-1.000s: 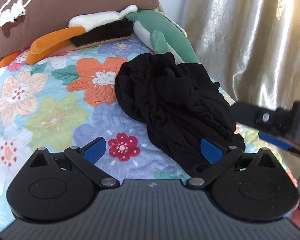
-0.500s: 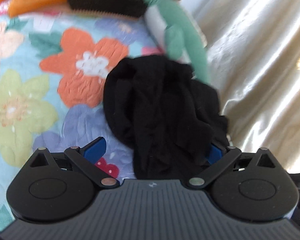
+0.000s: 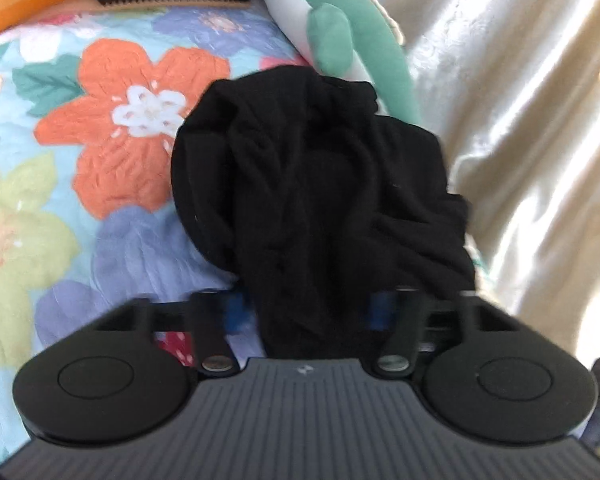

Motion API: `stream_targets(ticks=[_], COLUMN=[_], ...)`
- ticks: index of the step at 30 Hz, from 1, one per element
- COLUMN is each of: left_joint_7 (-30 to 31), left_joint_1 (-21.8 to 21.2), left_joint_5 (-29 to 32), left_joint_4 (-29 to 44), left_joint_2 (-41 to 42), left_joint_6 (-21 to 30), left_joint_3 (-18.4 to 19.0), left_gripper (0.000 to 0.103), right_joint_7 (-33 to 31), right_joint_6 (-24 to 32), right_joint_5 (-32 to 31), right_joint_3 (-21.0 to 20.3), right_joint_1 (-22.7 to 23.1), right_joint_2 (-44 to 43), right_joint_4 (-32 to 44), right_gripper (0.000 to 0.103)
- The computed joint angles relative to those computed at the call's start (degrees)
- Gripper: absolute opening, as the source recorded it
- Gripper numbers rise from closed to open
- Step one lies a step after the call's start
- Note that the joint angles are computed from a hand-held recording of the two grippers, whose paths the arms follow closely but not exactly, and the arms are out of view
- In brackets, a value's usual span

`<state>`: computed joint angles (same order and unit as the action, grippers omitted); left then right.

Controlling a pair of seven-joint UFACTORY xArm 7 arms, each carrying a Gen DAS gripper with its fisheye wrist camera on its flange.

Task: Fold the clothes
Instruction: 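Grasp the black garment with the left gripper while the right gripper grasps another edge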

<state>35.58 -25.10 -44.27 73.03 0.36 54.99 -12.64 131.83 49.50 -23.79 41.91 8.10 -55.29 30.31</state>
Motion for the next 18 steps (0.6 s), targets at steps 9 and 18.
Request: stream_targets(ticks=[9,18], left_joint_7=[5.75,12.66], left_joint_1=[5.50,16.40], left_joint_5=[7.66,12.00], left_joint_4=[5.92,12.57], left_joint_2=[-4.91,-4.63], left_joint_6=[10.05,23.66], left_joint_3=[5.60,13.61], left_gripper=[0.016,0.016], right_joint_7=[-1.30,-20.57], right_joint_6=[-26.11,-29.77], right_joint_5=[-7.63,-12.62], right_joint_3=[4.50,24.85], right_joint_1=[-11.89,-32.41], right_joint_2=[5.13,26.18], right_joint_4=[5.00,31.73], right_gripper=[0.029,0.024])
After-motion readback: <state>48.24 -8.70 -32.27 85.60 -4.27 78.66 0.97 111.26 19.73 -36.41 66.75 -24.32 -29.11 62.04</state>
